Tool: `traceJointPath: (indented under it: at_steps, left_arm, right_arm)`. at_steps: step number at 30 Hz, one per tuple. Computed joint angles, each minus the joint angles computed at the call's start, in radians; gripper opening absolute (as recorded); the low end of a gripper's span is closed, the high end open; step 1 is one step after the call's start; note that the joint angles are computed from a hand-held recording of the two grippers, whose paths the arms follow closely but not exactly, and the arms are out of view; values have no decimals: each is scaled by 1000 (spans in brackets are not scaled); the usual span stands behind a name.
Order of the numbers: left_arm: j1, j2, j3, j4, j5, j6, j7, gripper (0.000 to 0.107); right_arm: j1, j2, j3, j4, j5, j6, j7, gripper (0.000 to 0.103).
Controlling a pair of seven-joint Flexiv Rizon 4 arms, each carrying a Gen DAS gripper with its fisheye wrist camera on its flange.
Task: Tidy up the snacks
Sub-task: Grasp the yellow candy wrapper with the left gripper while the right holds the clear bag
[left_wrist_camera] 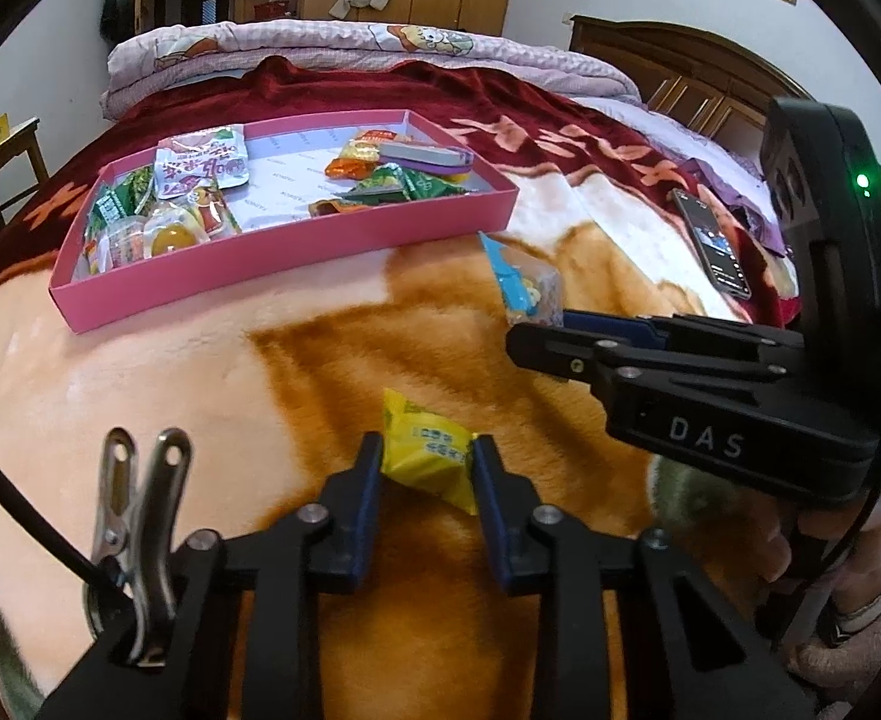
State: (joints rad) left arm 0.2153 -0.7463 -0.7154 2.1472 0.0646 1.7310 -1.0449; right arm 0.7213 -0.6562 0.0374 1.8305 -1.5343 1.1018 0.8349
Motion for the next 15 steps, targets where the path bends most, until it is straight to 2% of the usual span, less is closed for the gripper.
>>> traceJointPath:
  at_steps: [8, 15]
  left_arm:
    - [26, -4, -14, 8, 31, 63, -26, 25]
    - [46, -3, -17, -8, 53, 73, -70, 25]
  right_arm:
    - [-7, 3, 0, -1, -32, 5, 38, 30]
    - [-6, 4, 5, -9, -48, -7, 41, 29]
